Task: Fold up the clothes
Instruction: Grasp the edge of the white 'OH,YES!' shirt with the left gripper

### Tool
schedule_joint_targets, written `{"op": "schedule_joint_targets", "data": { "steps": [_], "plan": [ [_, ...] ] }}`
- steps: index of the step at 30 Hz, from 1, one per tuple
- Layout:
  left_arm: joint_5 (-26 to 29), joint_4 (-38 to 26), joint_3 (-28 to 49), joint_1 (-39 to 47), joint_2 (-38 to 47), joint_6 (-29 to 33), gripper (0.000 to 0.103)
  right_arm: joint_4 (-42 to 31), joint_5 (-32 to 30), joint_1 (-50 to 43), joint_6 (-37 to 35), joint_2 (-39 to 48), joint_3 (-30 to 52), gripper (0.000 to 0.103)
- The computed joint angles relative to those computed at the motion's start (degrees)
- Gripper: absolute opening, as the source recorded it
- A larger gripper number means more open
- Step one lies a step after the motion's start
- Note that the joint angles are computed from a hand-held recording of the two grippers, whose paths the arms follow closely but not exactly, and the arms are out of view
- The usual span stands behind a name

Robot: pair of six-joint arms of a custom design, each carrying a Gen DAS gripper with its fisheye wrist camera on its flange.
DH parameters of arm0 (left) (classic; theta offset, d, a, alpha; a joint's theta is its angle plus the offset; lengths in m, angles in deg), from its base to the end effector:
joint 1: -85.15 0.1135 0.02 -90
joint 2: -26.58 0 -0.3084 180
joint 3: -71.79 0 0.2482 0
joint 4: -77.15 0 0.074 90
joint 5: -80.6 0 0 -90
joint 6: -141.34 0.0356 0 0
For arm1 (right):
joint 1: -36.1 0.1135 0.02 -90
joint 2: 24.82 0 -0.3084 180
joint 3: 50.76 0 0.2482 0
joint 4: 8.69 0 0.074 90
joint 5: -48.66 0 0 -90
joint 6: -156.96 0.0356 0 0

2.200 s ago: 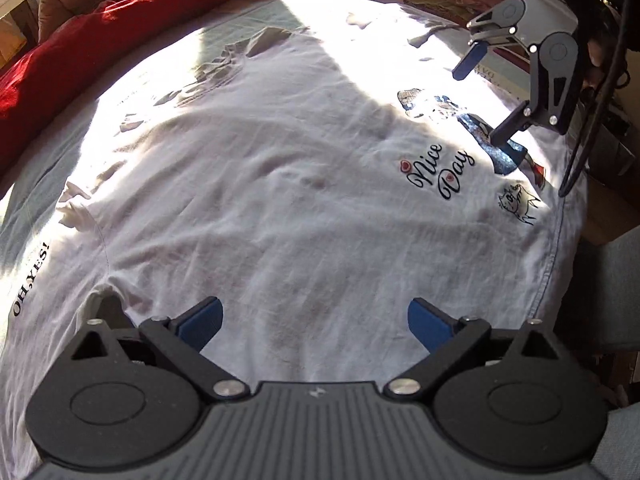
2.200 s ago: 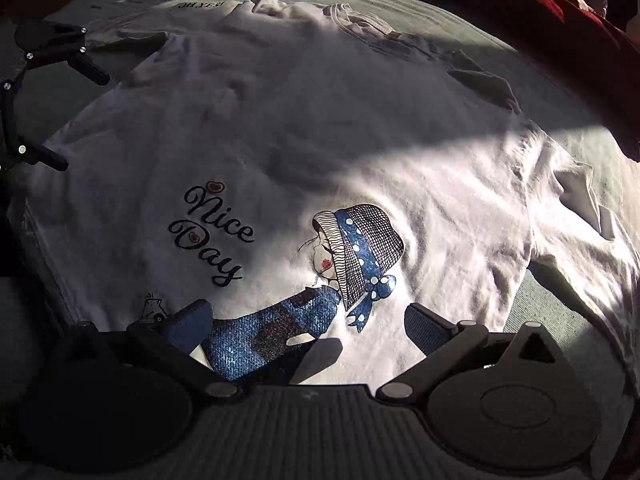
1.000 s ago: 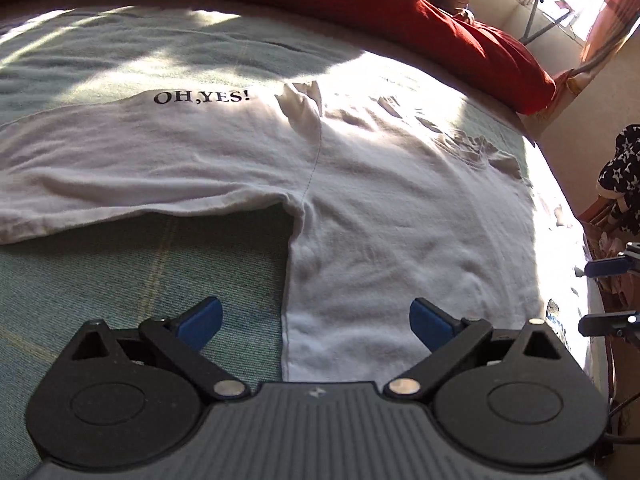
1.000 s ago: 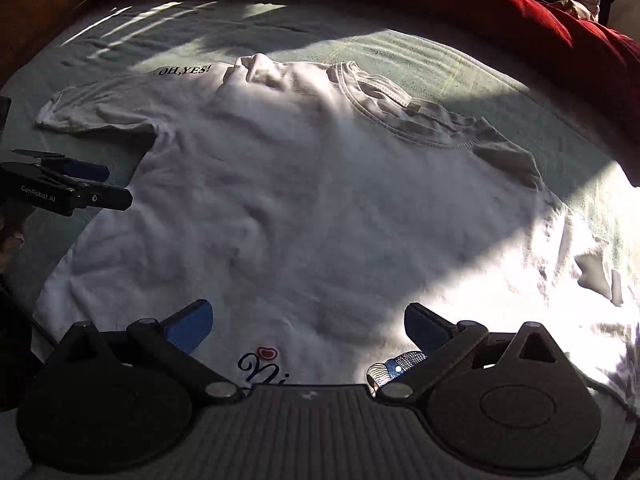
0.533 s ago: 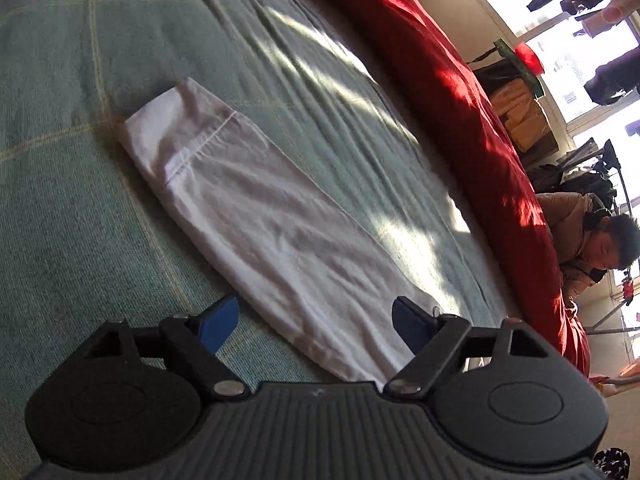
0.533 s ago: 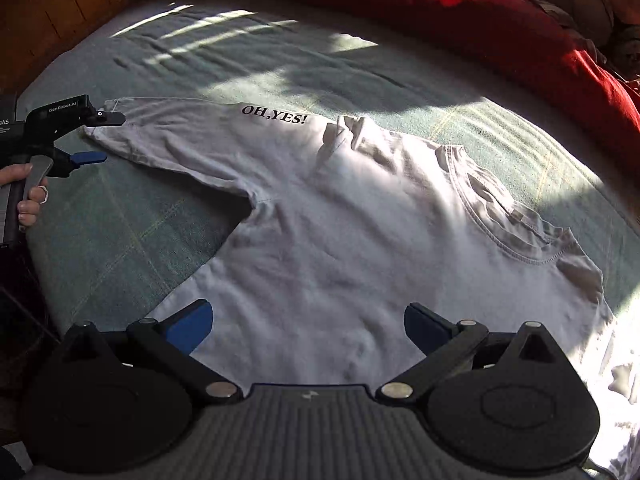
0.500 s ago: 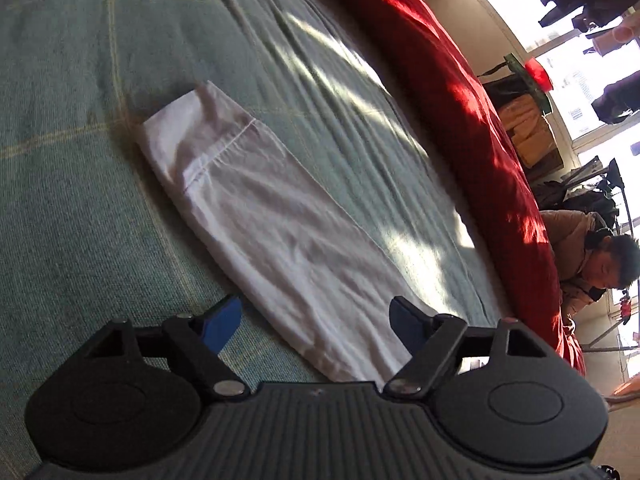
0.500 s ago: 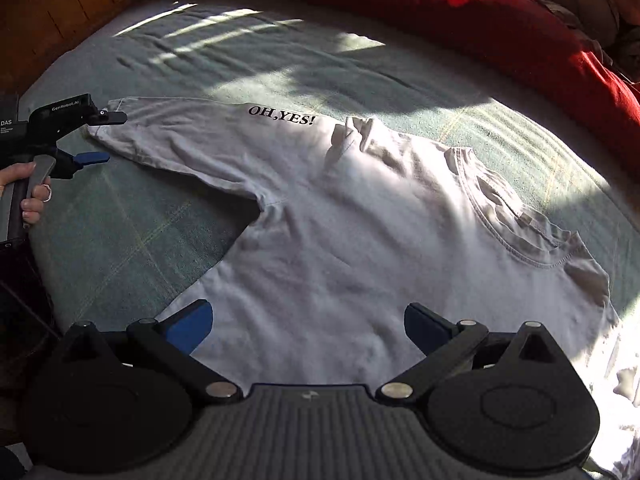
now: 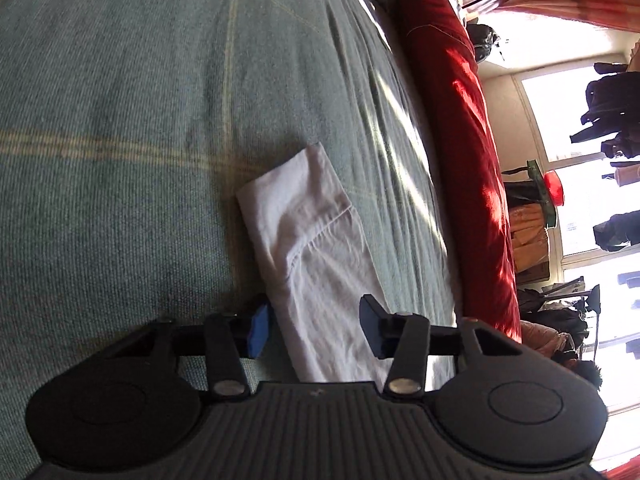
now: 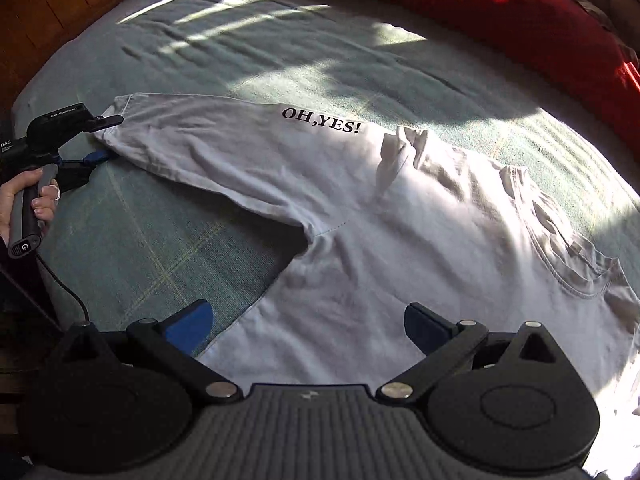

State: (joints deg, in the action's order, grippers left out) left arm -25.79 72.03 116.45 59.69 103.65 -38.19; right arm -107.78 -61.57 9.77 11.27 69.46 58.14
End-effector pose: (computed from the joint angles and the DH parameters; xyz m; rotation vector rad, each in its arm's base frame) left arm 0.2267 -0.0968 0.2152 -1.3629 1.8693 -0.7805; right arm 0.2685 -0.1192 0.3768 -0.7391 2.7252 0.2906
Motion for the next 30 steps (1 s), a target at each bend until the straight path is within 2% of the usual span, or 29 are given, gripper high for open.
{"op": "schedule_joint_targets", "data": {
  "steps": [4, 9, 15, 17, 21, 24, 26, 27, 28, 30],
  "plan": [
    [-0.44, 6.09, -2.24, 2.38, 1.26, 4.28, 0.047, 0.83, 0.6, 2.07, 2.06, 0.58, -0.06, 0.103],
    [1.15, 15.31, -3.6, 5.57, 5.29, 6.57, 0.047, 1.48, 0.64, 5.03, 2.82, 0.67, -0.81, 0.103],
    [-1.39, 15.8, -5.79, 1.94, 2.76, 6.82, 0.047, 1.92, 0.41, 7.73, 4.34, 0.72, -1.44, 0.103],
    [-2.69, 15.63, -5.88, 1.0, 3.06, 7.14, 0.043, 1.79, 0.38, 8.11, 4.69, 0.7, -1.49, 0.103],
    [0.17, 16.76, -4.67, 4.02, 5.24, 8.43, 0.04, 2.08, 0.69, 8.46, 5.25, 0.55, -2.09, 0.103],
    [0.33, 18.45, -5.46, 4.05, 5.61, 9.54, 0.039, 2.49, 1.01, 8.36, 5.68, 0.39, -2.7, 0.103],
    [0.28, 18.47, -5.96, 3.98, 5.37, 9.47, 0.032, 2.73, 1.19, 8.3, 5.91, 0.28, -3.06, 0.103],
    [-0.22, 15.99, -5.43, 3.76, 5.08, 9.04, 0.026, 2.76, 1.18, 8.26, 5.89, 0.21, -3.15, 0.103],
    [-0.62, 15.1, -5.23, 3.59, 5.14, 9.0, 0.013, 2.86, 1.17, 8.22, 5.84, 0.09, -3.26, 0.103],
    [-1.36, 13.97, -4.97, 3.29, 5.37, 9.04, 0.012, 3.13, 1.41, 8.14, 5.54, -0.19, -3.56, 0.103]
  ]
}}
